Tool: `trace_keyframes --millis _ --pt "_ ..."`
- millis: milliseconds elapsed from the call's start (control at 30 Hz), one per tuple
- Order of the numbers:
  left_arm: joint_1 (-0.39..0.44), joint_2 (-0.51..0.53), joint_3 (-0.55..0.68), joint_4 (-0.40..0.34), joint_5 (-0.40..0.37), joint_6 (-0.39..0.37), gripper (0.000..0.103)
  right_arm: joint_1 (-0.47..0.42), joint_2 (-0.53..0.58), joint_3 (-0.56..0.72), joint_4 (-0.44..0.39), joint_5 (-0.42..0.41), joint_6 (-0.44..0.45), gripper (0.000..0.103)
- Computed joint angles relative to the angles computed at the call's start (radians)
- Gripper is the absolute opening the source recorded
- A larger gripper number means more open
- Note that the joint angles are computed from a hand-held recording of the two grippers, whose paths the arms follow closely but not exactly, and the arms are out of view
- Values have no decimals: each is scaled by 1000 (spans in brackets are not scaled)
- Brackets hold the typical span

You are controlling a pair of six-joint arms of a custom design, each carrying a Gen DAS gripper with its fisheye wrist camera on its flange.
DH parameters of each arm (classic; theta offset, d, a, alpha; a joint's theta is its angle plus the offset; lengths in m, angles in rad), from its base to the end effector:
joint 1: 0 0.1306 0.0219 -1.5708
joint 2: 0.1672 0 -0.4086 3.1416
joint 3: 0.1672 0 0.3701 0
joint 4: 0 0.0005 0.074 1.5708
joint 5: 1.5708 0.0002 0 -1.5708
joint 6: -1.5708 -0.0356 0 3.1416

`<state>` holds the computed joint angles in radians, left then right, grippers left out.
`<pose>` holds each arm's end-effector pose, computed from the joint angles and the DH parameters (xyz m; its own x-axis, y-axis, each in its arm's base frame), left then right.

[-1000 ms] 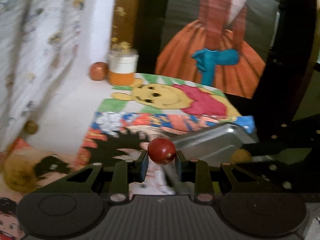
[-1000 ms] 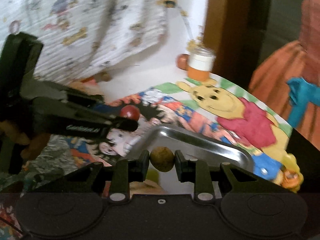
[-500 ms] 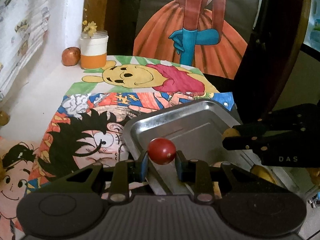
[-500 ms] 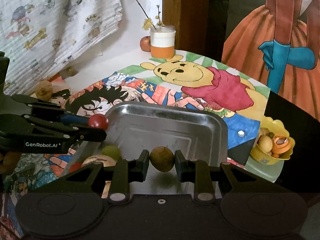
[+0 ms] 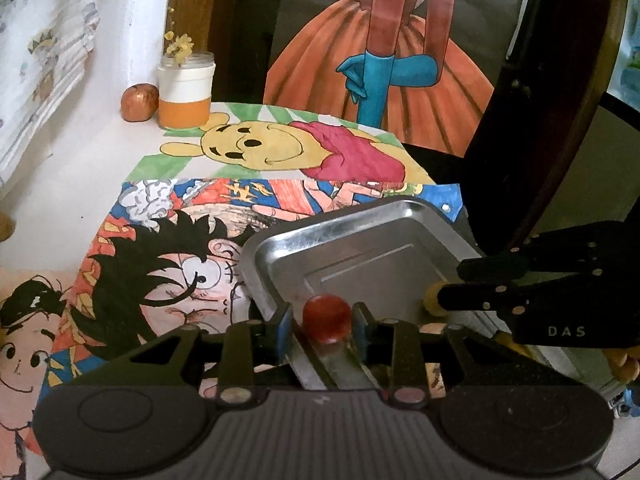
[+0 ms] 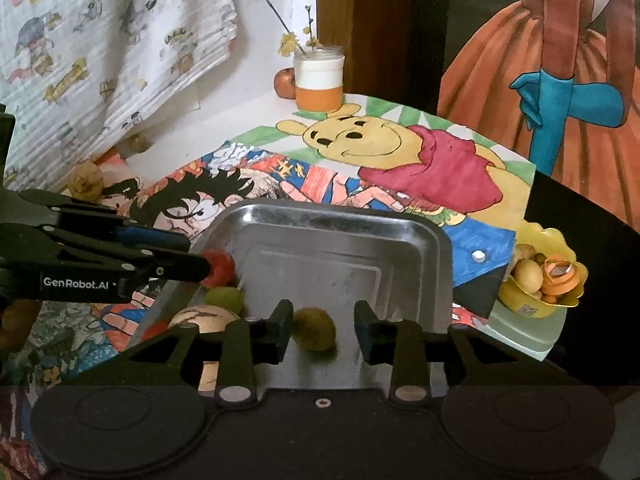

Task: Organize fruits
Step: 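Carry the tomato into the tray with the left gripper while the right gripper drops the brown fruit there, then withdraw both grippers away from the tray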

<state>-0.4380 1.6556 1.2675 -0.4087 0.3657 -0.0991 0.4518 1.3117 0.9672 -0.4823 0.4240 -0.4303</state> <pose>0.4845 -0.2415 0.3094 -0.5829 0.3750 -0.7209 0.6835 0.7060 -0.1853 0.3707 0.1631 0.3340 -0.6630 0.1009 -0.7418 0.1423 0.9898 0.0074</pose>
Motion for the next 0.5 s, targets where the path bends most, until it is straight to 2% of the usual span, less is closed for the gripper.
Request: trace_keyframes --millis 67,133,267,333,500 --pt "3 -13 -7 4 1 0 40 12 -13 0 -8 20 -8 45" --pt "7 -30 -21 16 -2 13 58 28 -30 -4 -9 41 -16 53" --pt "23 -74 -53 45 -8 52 71 67 -59 -13 -4 85 -33 66" --pt "34 -101 -78 65 -11 79 83 93 -74 -18 -5 111 -47 74" --pt "63 -185 -149 104 -12 135 103 175 -119 -40 -9 176 -96 93"
